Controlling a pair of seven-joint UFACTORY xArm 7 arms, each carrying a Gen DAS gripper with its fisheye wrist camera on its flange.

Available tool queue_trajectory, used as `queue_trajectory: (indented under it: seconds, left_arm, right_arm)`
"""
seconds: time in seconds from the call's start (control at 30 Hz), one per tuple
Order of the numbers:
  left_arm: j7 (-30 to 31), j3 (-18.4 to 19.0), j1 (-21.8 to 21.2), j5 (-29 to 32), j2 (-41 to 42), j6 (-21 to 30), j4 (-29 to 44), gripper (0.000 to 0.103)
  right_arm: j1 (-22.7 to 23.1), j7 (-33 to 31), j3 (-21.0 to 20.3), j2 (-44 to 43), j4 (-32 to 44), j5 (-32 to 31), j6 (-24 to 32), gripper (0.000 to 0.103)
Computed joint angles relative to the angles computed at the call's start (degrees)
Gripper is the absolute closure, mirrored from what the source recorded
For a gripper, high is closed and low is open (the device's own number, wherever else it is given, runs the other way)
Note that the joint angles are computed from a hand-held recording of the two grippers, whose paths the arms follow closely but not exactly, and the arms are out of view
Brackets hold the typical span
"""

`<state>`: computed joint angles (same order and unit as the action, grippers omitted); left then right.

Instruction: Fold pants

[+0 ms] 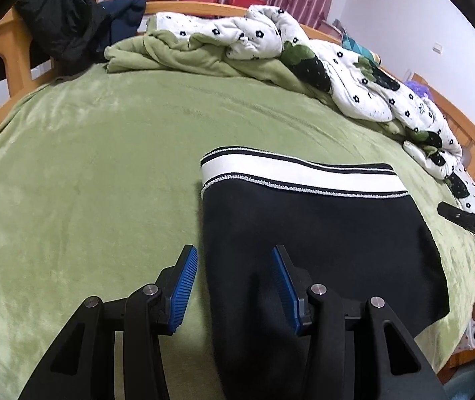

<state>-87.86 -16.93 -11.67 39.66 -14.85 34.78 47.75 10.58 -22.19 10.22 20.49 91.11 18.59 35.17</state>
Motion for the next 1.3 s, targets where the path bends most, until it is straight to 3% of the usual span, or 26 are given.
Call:
queue_trajectory:
  seconds: [0.07, 0.13, 0.37, 0.5, 0.57, 0.6, 0.63, 0.67, 0.8, 0.9, 0.97, 1.03, 1.13, 1.2, 1.3]
  left_arm:
    - [-0.7, 0.7, 0.2, -0.8, -1.4, -1.6, -1.3, 0.057]
    - [-2.6, 0.9, 1.3, -1.4, -3.1, -3.5, -3.1, 0.044]
    - [-2.0, 1.3, 4.6, -7.1, -6.3, -10.6, -8.2, 0.044]
    - [-2.3, -0.8, 7.2, -7.6, -7.2, -10.3, -8.5, 0.044]
    - [-1.8, -0.8, 7.4, -8.3, -7.7, -11.2, -8.9, 0.044]
    - [-1.4, -0.7, 7.5, -8.8, -7.9, -12.2, -9.2, 0.044]
    - [-1.2, -1.0, 7.7, -9.0, -8.2, -12.9, -9.4, 0.044]
    - [-1.1, -1.4, 8.1, -9.1, -8.3, -13.0, -9.4, 0.044]
    - [-0.2, -2.7, 8.9, -9.0, -8.5, -13.4, -8.9, 0.044]
    - [1.4, -2.7, 8.6, -9.9, -8.1, -15.2, -9.0, 0.044]
    - [3.6, -2.5, 7.7, -11.0, -6.7, -15.4, -8.2, 0.044]
    - [6.8, -1.5, 5.8, -12.9, -5.1, -16.3, -7.4, 0.044]
    - [16.7, 2.2, -0.5, -19.5, -2.2, -17.3, -6.0, 0.044]
    - [18.5, -0.3, -0.6, -18.8, -1.6, -13.0, -4.1, 0.044]
    - [19.9, -2.6, -2.9, -17.4, -3.3, -8.4, -4.4, 0.044]
  right_arm:
    - [0.2, 0.4, -0.3, 0.8, 0.8, -0.7, 0.5, 0.054]
    - [0.2, 0.4, -0.1, 1.6, 1.2, -0.7, 0.2, 0.054]
    - [1.3, -0.2, 1.0, 6.3, 5.0, -1.4, 1.1, 0.054]
    - [5.5, 4.5, -2.1, 9.6, 8.0, -8.3, -0.4, 0.054]
    - [5.1, 5.0, -1.6, 11.7, 10.6, -8.9, 0.5, 0.055]
    - [4.4, 4.9, -1.0, 12.7, 12.1, -8.4, 1.9, 0.057]
    - [2.9, 3.1, 0.8, 13.4, 13.6, -6.4, 4.2, 0.077]
    - [2.5, 2.6, 1.2, 13.4, 14.2, -5.8, 5.1, 0.084]
    - [-4.5, -3.3, 7.1, 11.3, 15.0, 7.3, 9.6, 0.090]
    - [-0.2, -3.6, 1.0, 8.2, 10.3, 3.6, 3.4, 0.090]
    - [0.7, 0.9, -1.0, 11.7, 13.7, -0.8, 6.3, 0.090]
    - [0.0, 2.0, -0.8, 14.2, 15.4, -1.1, 7.8, 0.089]
    - [0.7, 0.0, -0.8, 11.2, 11.3, -3.8, 3.5, 0.081]
    - [0.5, -0.7, -0.7, 8.4, 7.8, -4.5, 0.7, 0.080]
    - [-3.6, -6.5, 2.3, 3.3, 1.1, 0.9, -1.5, 0.077]
